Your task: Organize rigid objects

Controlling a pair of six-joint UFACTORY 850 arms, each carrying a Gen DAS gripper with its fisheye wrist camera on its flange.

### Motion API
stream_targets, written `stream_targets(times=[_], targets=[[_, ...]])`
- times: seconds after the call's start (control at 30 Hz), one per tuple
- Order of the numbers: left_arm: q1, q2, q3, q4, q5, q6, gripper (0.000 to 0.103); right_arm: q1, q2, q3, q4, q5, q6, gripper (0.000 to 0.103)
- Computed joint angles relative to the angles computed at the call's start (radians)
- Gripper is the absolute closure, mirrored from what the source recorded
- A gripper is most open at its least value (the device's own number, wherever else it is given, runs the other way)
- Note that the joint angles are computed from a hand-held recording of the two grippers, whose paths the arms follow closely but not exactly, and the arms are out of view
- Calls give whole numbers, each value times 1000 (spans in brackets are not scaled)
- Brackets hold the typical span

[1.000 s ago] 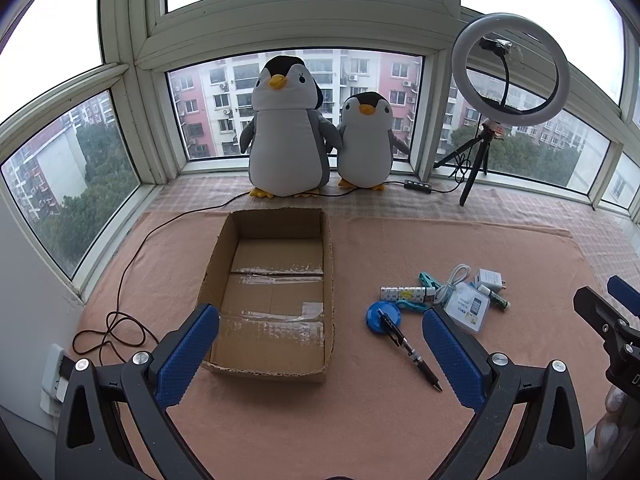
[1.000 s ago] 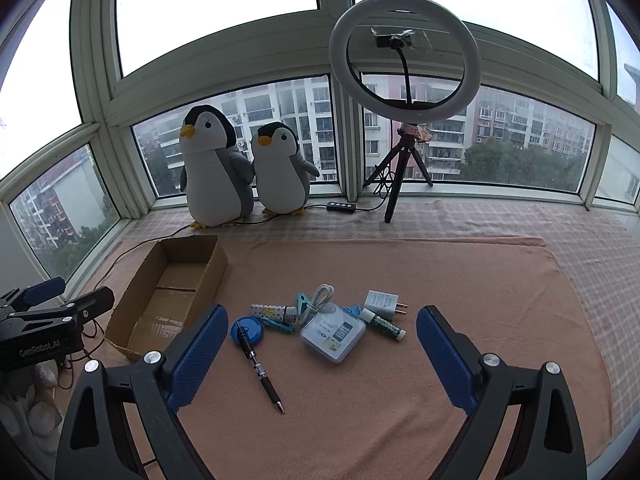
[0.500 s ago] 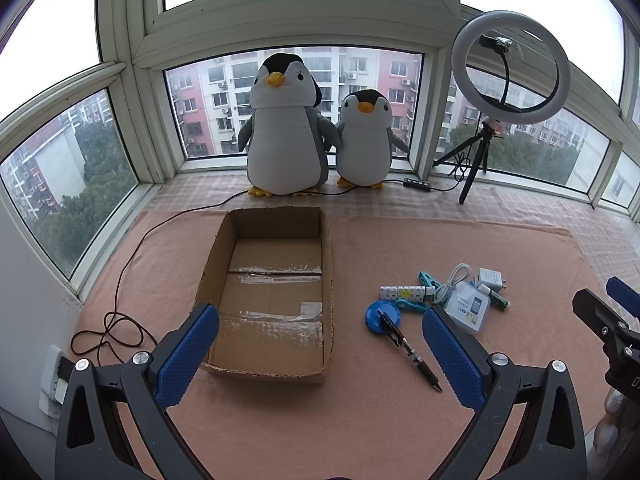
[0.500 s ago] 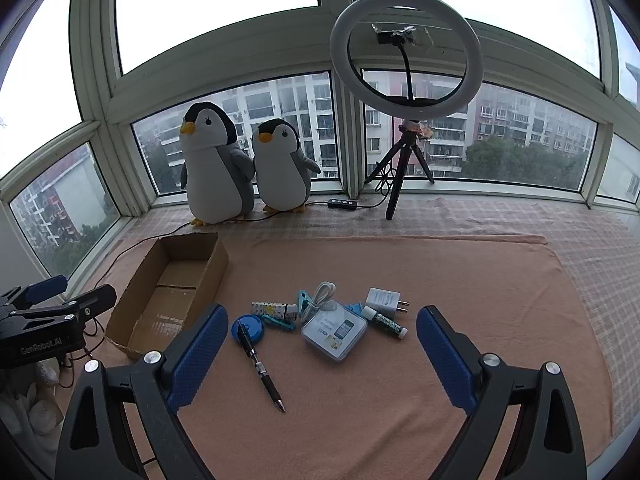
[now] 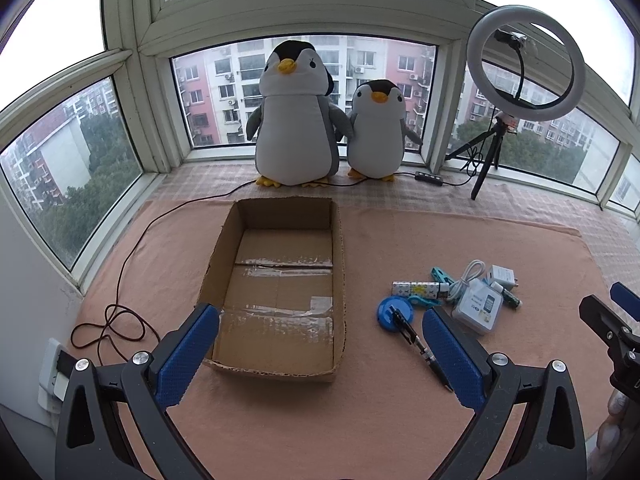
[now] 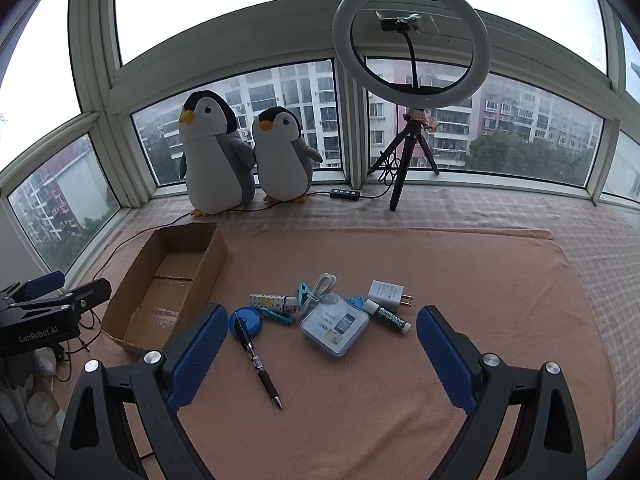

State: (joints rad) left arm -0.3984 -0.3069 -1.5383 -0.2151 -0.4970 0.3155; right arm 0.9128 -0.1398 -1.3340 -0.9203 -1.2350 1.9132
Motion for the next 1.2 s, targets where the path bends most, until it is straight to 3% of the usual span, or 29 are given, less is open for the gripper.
stream_targets(times=[0.37,0.6,0.9,1.1,1.2], targets=[[17,-20,-12,53,4,-65,0,-59,-24,15,44,159,-104,10],[42,-32,-21,90,10,-116,0,-111,-73,-1,111,275,-238,22],[99,-120,-97,123,-50,-176,0,-143,-136,-41,174,316,-361,22],[149,-292,-275,207,-166,-264,13,-152,-146,-40,190,332,-375,22],[162,-390,-379,221,-258,-272,29,-153,-148,-40,195,335,-377,22]])
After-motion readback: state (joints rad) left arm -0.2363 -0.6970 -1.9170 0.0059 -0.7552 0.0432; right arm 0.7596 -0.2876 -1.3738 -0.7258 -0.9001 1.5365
